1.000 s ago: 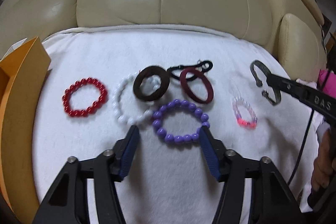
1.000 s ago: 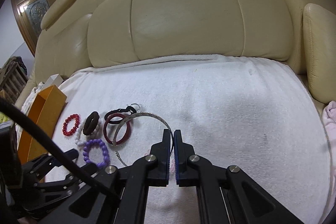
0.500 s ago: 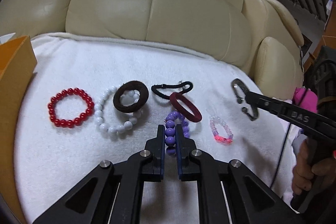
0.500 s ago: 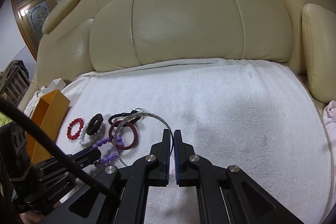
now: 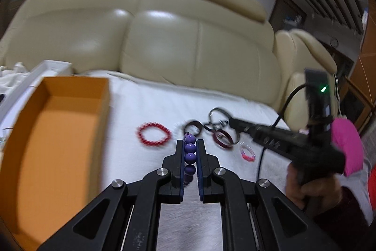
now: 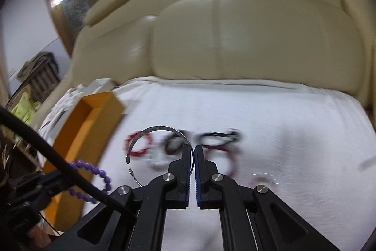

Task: Organize jewelry
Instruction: 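Carry both held bracelets over the orange box and open both grippers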

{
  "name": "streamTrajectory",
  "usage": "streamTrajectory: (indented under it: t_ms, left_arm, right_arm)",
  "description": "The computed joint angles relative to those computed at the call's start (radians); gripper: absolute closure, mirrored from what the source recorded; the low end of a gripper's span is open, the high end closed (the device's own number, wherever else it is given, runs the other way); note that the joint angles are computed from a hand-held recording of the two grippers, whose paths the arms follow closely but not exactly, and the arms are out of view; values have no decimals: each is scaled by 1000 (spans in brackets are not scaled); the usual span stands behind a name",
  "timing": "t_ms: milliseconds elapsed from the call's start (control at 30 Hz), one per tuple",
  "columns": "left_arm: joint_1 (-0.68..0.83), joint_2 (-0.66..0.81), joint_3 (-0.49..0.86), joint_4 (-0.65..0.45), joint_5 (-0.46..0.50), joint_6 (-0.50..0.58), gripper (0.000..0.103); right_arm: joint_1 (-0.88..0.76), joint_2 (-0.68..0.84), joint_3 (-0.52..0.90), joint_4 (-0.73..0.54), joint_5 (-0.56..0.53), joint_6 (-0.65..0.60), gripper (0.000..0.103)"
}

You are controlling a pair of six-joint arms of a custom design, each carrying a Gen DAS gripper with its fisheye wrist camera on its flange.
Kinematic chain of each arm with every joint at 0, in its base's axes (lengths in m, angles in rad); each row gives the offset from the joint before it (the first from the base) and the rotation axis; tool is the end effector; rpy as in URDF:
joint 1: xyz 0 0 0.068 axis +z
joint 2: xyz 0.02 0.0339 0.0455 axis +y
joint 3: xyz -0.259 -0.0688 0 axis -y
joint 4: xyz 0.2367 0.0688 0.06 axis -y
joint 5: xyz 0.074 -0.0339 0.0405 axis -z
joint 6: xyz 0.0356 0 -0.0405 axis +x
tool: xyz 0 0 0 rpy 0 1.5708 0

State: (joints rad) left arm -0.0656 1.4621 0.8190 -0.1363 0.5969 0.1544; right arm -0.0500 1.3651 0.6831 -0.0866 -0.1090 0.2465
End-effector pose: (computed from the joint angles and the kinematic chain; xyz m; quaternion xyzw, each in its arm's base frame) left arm 0.2889 -0.0390 0.2043 0.2095 0.8642 -0.2547 0.3801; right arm 0.2672 -0.0095 0.1884 0.1147 0.9123 0.0881 0.3830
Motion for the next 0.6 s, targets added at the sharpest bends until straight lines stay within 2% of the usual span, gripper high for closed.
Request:
streamTrajectory:
  t_ms: [100,200,433,600]
  left_arm:
    - [104,-36,11,-11,16,23,94]
    - [200,-23,25,19,-18,41,94]
    - [353,175,118,14,-127,70,94]
    - [378,262,144,-10,-185,114,93]
  right_arm:
    - [142,47,52,26,41,53,99]
    - [269,116,117,50,79,85,99]
    - [488,325,285,103,121,142,99]
    - [546,475,384,128,134,173,99]
